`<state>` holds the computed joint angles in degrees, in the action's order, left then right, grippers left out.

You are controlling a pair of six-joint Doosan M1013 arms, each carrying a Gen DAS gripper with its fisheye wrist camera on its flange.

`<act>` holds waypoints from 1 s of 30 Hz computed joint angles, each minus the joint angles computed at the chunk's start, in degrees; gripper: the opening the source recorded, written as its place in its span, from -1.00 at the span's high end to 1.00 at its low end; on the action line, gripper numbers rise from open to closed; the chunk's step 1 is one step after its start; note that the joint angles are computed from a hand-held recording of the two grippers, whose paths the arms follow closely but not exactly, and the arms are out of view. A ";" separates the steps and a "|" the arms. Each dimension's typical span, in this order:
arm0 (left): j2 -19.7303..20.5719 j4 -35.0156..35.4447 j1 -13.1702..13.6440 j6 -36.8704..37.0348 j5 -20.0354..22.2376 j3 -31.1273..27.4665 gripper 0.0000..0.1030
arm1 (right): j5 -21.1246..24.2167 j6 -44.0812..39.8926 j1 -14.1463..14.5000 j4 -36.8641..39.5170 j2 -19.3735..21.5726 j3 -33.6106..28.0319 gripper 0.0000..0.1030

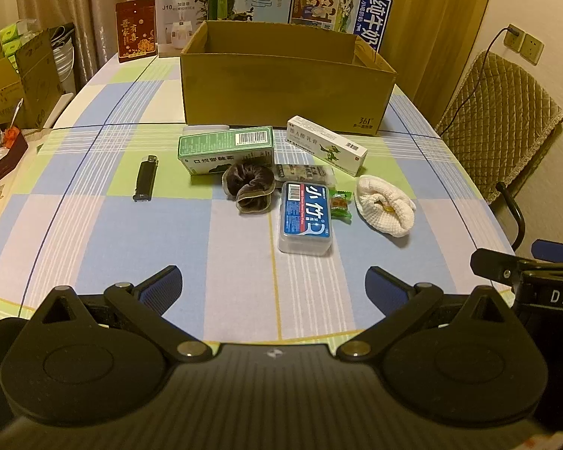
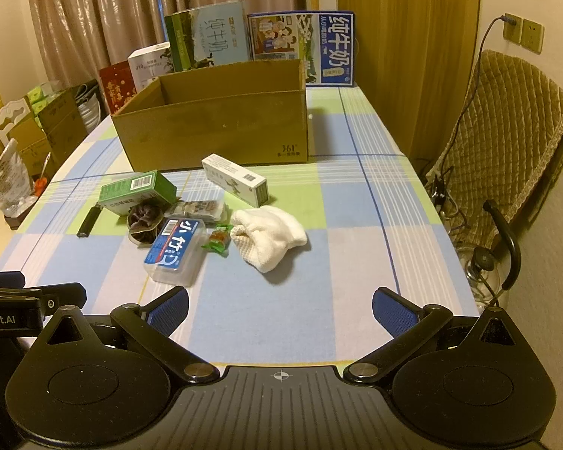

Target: Organize objects

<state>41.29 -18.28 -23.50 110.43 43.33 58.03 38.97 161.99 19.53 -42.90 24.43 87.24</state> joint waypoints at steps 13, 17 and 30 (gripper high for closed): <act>-0.01 0.10 -0.02 -0.20 0.29 0.07 -0.98 | -0.26 -0.23 -0.16 0.64 -0.12 0.28 -0.97; -0.01 0.17 -0.01 -0.26 0.39 0.07 -0.98 | -0.25 -0.48 -0.22 0.97 -0.13 0.26 -0.97; -0.01 0.32 -0.03 -0.36 0.31 0.16 -0.98 | -0.26 -0.60 -0.22 1.22 -0.14 0.35 -0.97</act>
